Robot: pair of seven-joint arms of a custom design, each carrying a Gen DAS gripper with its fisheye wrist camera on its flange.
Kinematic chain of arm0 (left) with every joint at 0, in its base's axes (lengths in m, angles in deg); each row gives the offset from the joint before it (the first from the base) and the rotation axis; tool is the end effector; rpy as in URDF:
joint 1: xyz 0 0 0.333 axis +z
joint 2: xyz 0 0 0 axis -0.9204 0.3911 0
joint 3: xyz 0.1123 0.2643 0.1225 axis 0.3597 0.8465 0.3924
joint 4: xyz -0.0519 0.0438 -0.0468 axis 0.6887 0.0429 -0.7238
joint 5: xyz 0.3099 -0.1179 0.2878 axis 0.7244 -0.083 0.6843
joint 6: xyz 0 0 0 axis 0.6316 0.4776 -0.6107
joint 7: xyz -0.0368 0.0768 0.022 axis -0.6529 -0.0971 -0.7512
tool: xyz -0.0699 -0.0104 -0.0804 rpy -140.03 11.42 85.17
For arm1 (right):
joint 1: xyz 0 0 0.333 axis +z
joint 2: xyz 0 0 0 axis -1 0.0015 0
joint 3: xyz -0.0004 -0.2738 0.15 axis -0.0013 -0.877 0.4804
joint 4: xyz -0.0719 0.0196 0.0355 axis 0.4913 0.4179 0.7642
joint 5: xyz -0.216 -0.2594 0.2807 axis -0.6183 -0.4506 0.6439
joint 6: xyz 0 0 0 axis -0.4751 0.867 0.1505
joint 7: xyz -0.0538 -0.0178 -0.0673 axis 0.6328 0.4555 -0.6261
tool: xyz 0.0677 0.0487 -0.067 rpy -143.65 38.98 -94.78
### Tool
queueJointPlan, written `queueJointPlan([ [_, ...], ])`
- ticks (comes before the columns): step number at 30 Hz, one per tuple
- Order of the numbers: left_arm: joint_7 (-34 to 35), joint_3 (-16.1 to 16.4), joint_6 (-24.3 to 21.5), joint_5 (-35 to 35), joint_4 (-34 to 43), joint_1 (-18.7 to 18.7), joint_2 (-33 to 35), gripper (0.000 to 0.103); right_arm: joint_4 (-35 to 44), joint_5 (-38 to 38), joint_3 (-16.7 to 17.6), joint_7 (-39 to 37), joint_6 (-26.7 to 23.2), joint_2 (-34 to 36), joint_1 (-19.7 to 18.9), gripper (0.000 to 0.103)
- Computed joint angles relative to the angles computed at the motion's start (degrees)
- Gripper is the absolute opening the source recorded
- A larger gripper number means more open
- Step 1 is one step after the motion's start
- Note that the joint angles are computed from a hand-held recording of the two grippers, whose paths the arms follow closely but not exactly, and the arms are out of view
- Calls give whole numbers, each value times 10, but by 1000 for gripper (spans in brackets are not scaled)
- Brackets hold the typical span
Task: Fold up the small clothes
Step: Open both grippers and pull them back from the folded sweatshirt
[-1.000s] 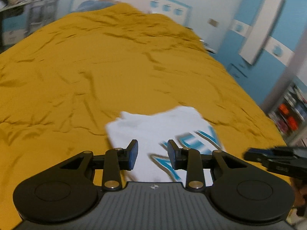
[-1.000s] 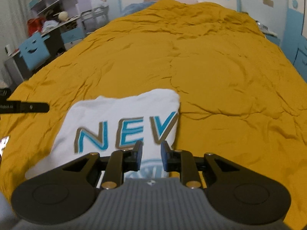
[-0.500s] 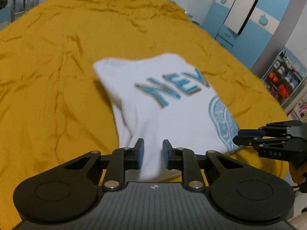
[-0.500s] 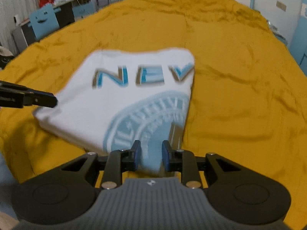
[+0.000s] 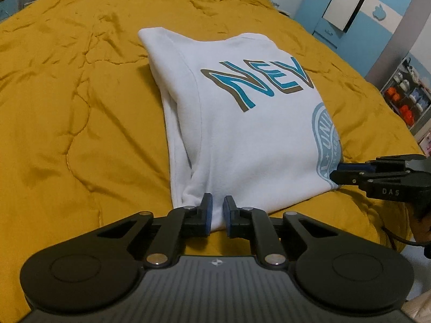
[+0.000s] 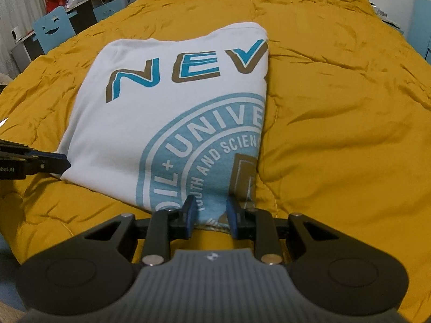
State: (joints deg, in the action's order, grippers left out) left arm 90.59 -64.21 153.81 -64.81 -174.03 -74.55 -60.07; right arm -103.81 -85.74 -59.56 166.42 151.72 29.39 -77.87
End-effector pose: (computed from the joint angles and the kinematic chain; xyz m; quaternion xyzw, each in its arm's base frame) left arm 0.6238 -0.2194 0.4411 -0.4449 0.8332 -0.3282 0.0082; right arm 0.4459 0.1080 0.4776 -0.6219 0.7262 -0.1770 0.2335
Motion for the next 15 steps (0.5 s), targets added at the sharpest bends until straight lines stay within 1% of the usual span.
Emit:
queueJointPlan([
  [3, -2, 1, -8, 2, 6, 0, -7, 16, 16, 1, 2, 0, -19, 5, 0, 19],
  [6, 22, 2, -16, -32, 15, 6, -15, 17, 37, -1, 0, -19, -42, 1, 5, 21],
  [8, 22, 5, -20, -69, 26, 10, -14, 17, 42, 5, -7, -33, -39, -9, 8, 27],
  [9, 16, 5, -16, -86, 35, 11, -10, 17, 40, 3, -5, -29, -29, -16, 4, 29],
  [10, 17, 3, -4, -99, 43, 11, -3, 17, 40, 0, -3, -23, -16, -19, -2, 29],
  [12, 6, -2, 41, -95, 59, 2, 15, 17, 41, -7, 0, -6, 16, -13, -17, 29],
  [15, -12, -14, 94, -89, 106, -6, 65, 17, 62, -37, 17, 36, 56, 26, -54, 18],
])
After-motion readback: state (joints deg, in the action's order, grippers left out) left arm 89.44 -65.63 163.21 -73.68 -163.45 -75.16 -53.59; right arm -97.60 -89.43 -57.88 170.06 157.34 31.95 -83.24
